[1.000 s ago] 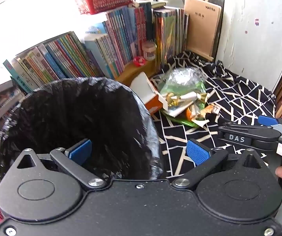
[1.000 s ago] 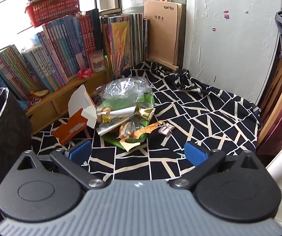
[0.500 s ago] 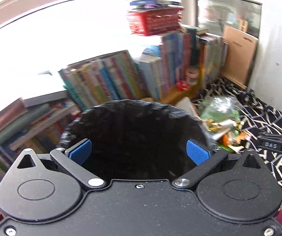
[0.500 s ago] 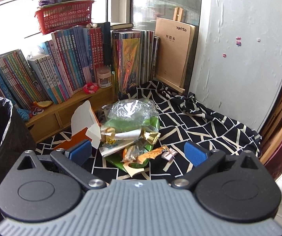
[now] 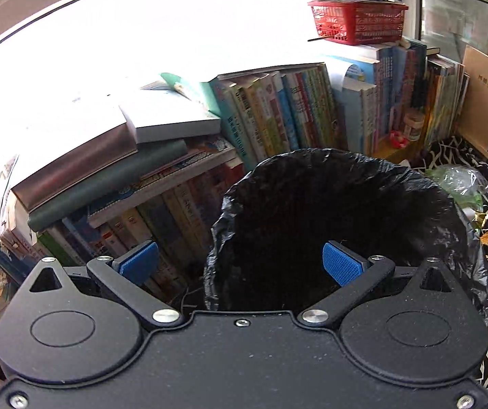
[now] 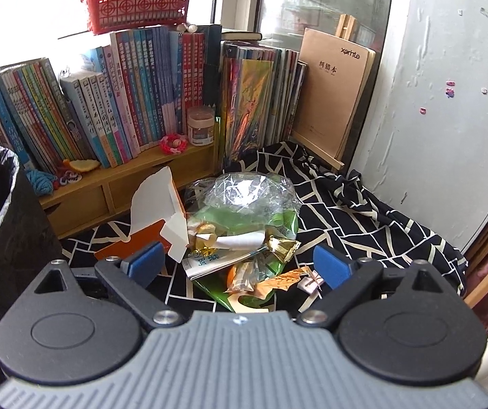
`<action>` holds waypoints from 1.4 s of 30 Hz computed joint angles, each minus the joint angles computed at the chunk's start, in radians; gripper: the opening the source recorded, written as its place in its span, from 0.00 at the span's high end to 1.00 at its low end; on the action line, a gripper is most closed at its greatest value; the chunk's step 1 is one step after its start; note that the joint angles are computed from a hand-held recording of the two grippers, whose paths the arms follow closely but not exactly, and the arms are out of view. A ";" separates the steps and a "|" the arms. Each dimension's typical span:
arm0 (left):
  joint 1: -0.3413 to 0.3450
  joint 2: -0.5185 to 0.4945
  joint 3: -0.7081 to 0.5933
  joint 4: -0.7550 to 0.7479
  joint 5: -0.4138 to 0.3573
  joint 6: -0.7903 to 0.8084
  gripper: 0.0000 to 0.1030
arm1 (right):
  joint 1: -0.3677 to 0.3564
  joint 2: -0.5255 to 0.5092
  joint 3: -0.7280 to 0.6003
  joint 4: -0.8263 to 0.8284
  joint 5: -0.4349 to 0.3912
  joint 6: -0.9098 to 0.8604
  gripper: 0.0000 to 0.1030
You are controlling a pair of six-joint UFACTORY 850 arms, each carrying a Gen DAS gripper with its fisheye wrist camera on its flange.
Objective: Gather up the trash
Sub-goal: 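Grasp the black bin liner rim with the left tool while the right tool approaches the trash pile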
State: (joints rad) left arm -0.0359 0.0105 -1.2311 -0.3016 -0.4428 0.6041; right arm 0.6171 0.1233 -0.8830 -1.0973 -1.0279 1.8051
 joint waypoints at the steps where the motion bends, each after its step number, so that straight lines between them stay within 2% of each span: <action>1: 0.006 -0.002 0.001 0.010 0.003 -0.010 0.00 | -0.005 -0.007 -0.001 -0.004 0.004 -0.003 0.04; 8: 0.023 -0.015 0.005 0.096 0.008 -0.104 0.00 | -0.075 -0.056 -0.008 0.018 0.056 -0.013 0.08; 13: 0.018 -0.026 0.014 0.165 0.002 -0.183 0.01 | -0.109 -0.075 0.014 0.019 0.102 0.026 0.21; 15: 0.017 -0.032 0.014 0.183 -0.005 -0.213 0.01 | -0.112 -0.077 0.031 -0.005 0.113 0.060 0.35; 18: 0.017 -0.041 0.014 0.197 -0.016 -0.259 0.05 | -0.116 -0.083 0.049 -0.034 0.118 0.090 0.40; 21: 0.016 -0.048 0.019 0.195 -0.026 -0.259 0.12 | -0.123 -0.087 0.067 -0.069 0.129 0.126 0.40; 23: 0.012 -0.056 0.020 0.220 -0.031 -0.272 0.23 | -0.129 -0.091 0.076 -0.086 0.131 0.151 0.39; 27: 0.013 -0.076 0.008 0.200 -0.072 -0.266 0.32 | -0.153 -0.110 0.076 -0.067 0.151 0.141 0.35; 29: 0.019 -0.091 -0.007 0.181 -0.100 -0.270 0.47 | -0.170 -0.113 0.077 -0.041 0.187 0.121 0.34; 30: 0.021 -0.099 -0.015 0.177 -0.115 -0.279 0.51 | -0.176 -0.113 0.080 -0.032 0.202 0.117 0.34; 34: 0.032 -0.127 -0.038 0.162 -0.171 -0.322 0.76 | -0.171 -0.126 0.085 -0.052 0.177 0.129 0.34; 35: 0.036 -0.131 -0.041 0.145 -0.180 -0.308 0.79 | -0.170 -0.127 0.088 -0.061 0.175 0.128 0.37; 36: 0.037 -0.134 -0.043 0.135 -0.188 -0.301 0.80 | -0.169 -0.129 0.088 -0.066 0.172 0.123 0.49; 38: 0.038 -0.141 -0.048 0.115 -0.201 -0.277 0.88 | -0.168 -0.136 0.084 -0.069 0.160 0.118 0.60; 42: 0.029 -0.146 -0.048 0.133 -0.210 -0.290 0.90 | -0.183 -0.128 0.100 -0.100 0.183 0.187 0.61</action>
